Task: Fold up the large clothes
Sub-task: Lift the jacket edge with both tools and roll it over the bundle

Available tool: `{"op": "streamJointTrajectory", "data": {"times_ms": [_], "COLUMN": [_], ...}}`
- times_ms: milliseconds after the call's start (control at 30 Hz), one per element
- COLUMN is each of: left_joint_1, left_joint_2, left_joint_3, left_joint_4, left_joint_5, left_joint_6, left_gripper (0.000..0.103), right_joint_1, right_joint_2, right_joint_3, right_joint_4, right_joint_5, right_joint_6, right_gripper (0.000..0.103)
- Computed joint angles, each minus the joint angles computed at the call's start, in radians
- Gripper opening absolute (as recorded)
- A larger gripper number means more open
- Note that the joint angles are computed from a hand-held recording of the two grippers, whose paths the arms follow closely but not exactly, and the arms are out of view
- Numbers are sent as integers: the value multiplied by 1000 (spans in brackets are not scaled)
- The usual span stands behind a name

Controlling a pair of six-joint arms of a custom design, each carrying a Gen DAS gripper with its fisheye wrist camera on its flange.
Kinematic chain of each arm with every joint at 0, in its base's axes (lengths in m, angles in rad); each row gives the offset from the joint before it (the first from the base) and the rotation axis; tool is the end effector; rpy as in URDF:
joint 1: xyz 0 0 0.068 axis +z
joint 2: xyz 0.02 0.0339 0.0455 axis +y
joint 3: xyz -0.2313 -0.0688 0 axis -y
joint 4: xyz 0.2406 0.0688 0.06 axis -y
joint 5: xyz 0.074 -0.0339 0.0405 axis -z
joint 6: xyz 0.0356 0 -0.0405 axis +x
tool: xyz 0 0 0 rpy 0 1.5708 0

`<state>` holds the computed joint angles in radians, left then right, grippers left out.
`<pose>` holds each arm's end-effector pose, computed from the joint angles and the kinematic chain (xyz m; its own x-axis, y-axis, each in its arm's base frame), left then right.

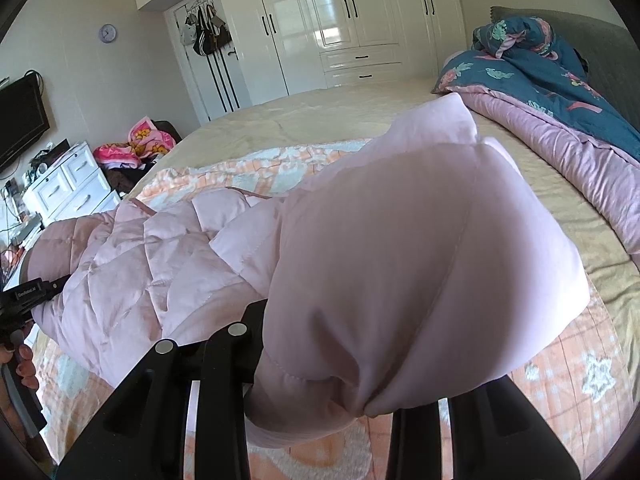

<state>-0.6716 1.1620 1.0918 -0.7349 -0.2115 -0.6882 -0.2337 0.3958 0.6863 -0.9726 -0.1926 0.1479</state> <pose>0.1985 -0.1483 0.2903 -0.7500 -0.1972 -0.6314 0.0235 0.9460 -0.3233 0.1032 -0.0176 0.2604 -0.5944 0.2902 -0.7500 0.1722 0.9569 0.2337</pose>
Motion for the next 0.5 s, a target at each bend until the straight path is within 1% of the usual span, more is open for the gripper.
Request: {"op": "streamJointTrajectory", "data": {"times_ms": [100, 167, 500], "left_joint_1": [-15, -22, -62], "left_joint_2": [-34, -55, -116], "left_joint_3": [-15, -28, -60], "left_joint_4": [-28, -40, -106], "left_joint_5": [-8, -10, -35], "left_joint_6": [-6, -12, -27], "left_gripper": [25, 25, 25], "right_joint_1": [1, 40, 120], "right_joint_2": [-38, -68, -144], "right_joint_3": [1, -2, 10], "right_joint_4": [-45, -69, -172], "right_joint_5": [0, 30, 90], "right_joint_6": [7, 33, 75], "right_gripper": [30, 30, 30]}}
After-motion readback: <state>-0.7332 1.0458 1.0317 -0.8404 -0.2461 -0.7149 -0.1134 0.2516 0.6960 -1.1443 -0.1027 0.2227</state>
